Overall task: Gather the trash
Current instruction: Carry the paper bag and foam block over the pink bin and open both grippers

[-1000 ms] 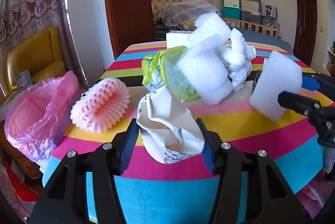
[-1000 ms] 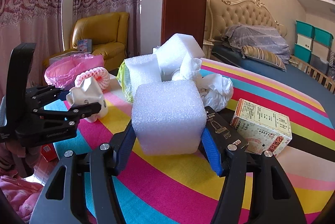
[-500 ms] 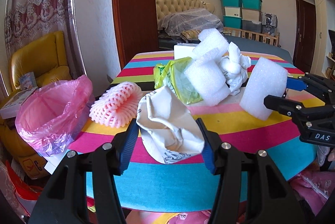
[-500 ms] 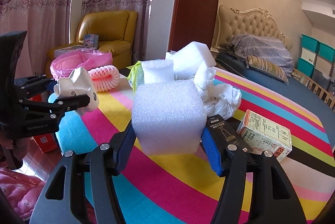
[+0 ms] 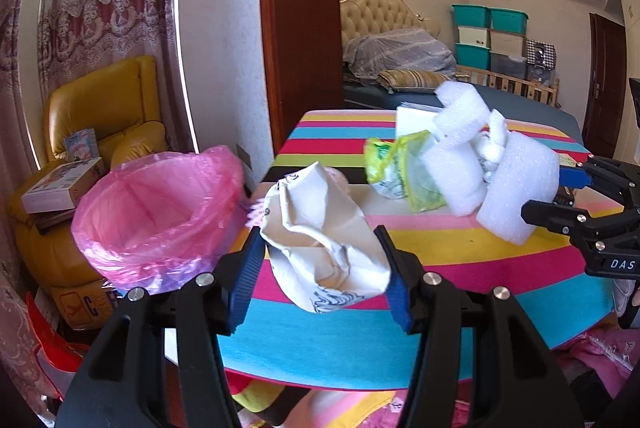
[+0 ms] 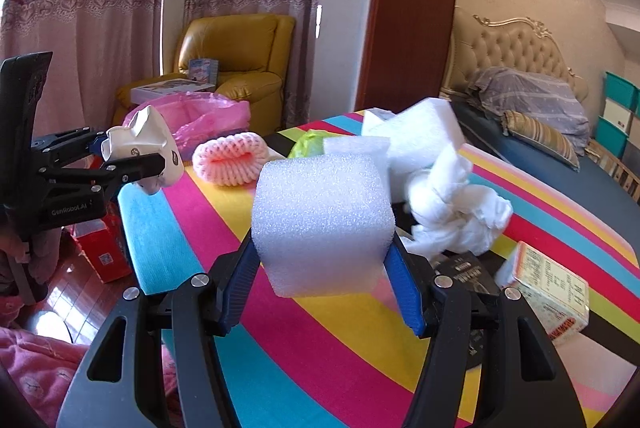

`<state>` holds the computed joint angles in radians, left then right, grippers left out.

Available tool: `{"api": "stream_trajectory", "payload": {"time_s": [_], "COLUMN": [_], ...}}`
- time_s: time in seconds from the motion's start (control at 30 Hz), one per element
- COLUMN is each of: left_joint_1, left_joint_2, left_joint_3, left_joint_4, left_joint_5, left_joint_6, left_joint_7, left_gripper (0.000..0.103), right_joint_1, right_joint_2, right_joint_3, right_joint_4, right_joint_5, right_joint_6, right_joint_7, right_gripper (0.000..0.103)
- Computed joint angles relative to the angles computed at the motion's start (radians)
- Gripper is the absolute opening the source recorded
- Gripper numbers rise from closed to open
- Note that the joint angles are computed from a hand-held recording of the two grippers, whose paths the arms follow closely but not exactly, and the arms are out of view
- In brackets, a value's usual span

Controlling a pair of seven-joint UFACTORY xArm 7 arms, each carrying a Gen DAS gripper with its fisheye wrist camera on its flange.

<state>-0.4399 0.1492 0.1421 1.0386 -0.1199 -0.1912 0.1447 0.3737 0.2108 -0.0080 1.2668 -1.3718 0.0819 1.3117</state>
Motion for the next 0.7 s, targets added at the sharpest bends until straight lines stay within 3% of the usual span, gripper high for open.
{"api": "stream_trajectory", "payload": {"time_s": [0.23,0.37,0.47,0.5,0.6,0.7], "left_joint_1": [-0.044,-0.139,-0.103,-0.124,-0.079,0.062], "left_joint_2": [-0.029,-0.032,-0.010,-0.001,0.029,0.060], "left_joint_3": [0.105,0.230,0.235,0.270,0.278,0.174], "left_joint_4": [-0.010,0.002,0.051,0.065,0.120,0.178], "left_joint_5": [-0.071,-0.173,-0.213,-0.228,-0.202,-0.179], "left_joint_6": [-0.003,-0.019,-0.013,-0.006,0.035,0.077], "left_joint_7": [0.029,0.102,0.134,0.145,0.115,0.100], "left_gripper": [0.054,0.054,0.054,0.054,0.054,0.054], "right_joint_1": [-0.019,-0.041,-0.066,-0.066,-0.075,-0.050], "right_joint_2": [0.080,0.150,0.223,0.257,0.349,0.465], "right_joint_3": [0.084,0.159,0.230,0.250,0.313,0.347], "right_joint_4": [0.089,0.183,0.283,0.335,0.481,0.677], "right_joint_5": [0.342,0.515,0.640,0.676,0.780,0.857], "right_joint_6": [-0.001,0.025,0.059,0.081,0.138,0.220], "right_joint_7": [-0.408,-0.625,-0.789,-0.839,-0.975,-1.091], "right_gripper": [0.059,0.059,0.059,0.059,0.059,0.059]}}
